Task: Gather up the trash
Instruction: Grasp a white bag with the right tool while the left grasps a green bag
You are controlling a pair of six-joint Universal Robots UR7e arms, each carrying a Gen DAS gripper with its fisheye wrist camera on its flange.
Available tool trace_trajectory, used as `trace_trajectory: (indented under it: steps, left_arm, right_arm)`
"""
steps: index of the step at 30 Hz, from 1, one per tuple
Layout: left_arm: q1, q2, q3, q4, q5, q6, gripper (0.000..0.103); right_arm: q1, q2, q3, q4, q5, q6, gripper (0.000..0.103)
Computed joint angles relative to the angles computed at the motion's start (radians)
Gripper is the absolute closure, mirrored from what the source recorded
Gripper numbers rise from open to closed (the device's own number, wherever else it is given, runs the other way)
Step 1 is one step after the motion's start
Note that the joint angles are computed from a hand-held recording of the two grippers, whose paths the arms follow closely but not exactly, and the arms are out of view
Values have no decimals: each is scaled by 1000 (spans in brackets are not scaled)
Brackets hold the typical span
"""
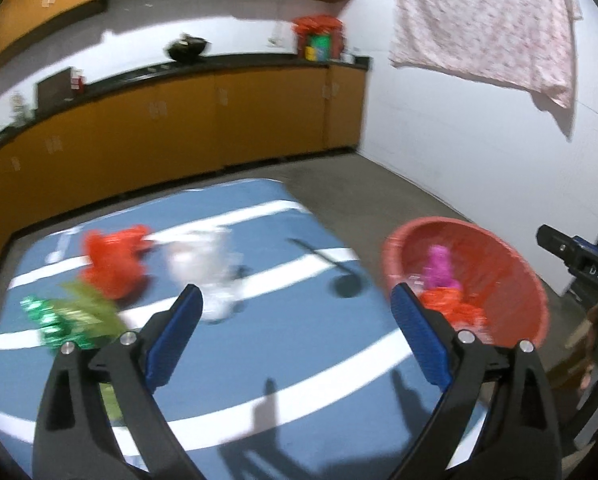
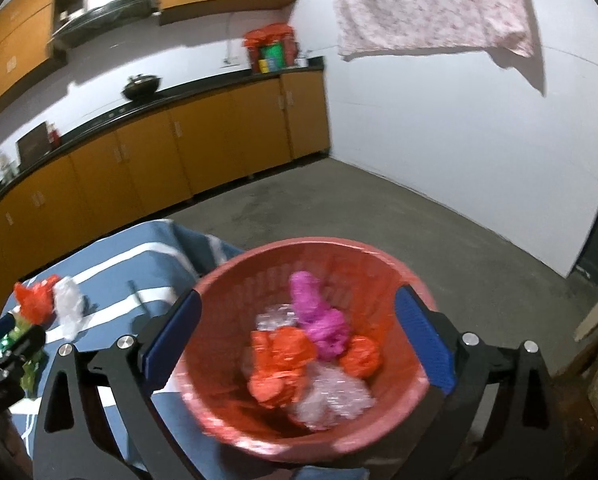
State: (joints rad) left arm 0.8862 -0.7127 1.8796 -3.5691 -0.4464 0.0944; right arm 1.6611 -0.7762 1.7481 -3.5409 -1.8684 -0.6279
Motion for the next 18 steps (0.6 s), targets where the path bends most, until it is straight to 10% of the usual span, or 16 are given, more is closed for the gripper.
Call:
trace_trajectory:
  steps: [10, 18]
  left_arm:
    - [37, -194, 231, -73, 308, -158, 10]
    - [141, -362, 316, 231, 240, -506, 10]
  right_arm:
    - [106, 124, -56, 132, 40, -35, 11]
    - [160, 273, -226, 307, 29, -8, 13]
